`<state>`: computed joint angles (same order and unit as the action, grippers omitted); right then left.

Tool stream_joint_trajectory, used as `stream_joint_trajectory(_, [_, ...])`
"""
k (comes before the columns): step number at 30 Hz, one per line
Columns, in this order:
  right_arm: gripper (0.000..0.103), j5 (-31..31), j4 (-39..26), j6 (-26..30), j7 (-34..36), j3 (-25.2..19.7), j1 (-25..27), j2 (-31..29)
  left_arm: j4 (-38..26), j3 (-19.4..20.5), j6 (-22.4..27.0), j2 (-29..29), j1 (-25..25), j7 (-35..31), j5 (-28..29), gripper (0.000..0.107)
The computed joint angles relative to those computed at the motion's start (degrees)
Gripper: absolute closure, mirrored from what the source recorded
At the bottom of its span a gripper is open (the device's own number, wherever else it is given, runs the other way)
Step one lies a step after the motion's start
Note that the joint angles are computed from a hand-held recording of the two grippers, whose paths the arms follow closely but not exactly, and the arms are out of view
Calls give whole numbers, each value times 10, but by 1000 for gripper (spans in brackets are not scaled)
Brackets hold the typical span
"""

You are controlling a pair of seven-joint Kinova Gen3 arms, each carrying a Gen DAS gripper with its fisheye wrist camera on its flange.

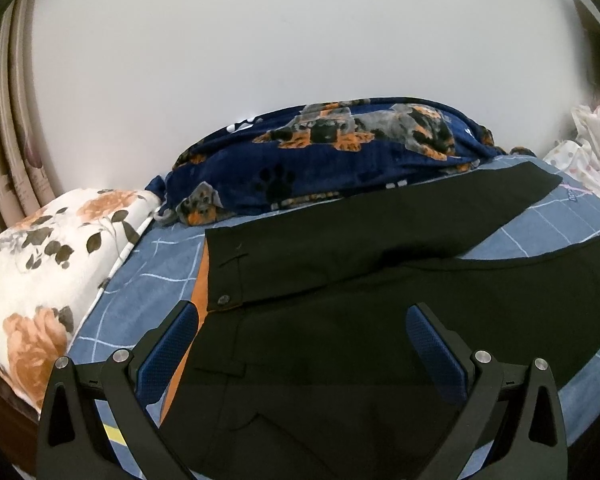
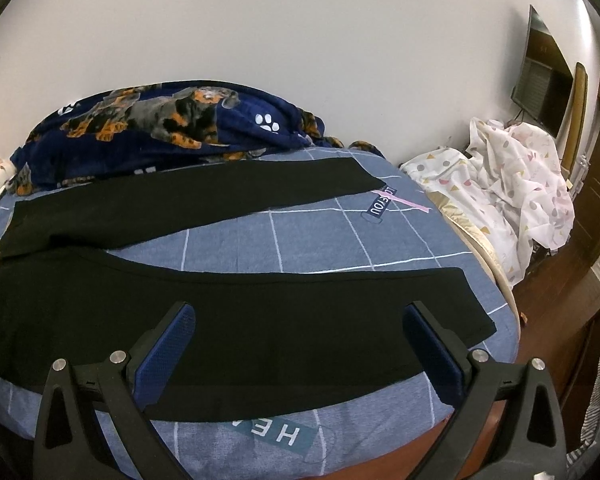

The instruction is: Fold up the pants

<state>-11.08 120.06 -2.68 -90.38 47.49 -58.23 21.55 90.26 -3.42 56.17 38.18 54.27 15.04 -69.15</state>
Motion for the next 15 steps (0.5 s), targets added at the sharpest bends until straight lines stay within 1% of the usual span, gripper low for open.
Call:
stream_joint_trajectory(5, [0,0,-5,4,0,-4,4,4,2,2,-4,-1,-4,-3,3,5])
stream_joint_trajectory(7, [0,3,-4,4,-3,-7,7,3,0,9,-12,-6,-17,-22,19,5])
stream_joint_trajectory(8, [0,3,-4,3,-4,-9,8,4,0,10,-23,-11,-23,-32,31,5])
stream_joint_trajectory(10, [0,6,-5,3,-5,-15,13,3,15,15,-62,-32,-46,-37,49,5])
stream_joint_trajectory(13, [0,12,-10,6,-6,-30,28,5,35,3,-88,-53,-61,-27,64,5])
stream_joint_trajectory(15, [0,20,-21,17,-10,-49,46,5,49,-4,-98,-66,-71,-24,66,5])
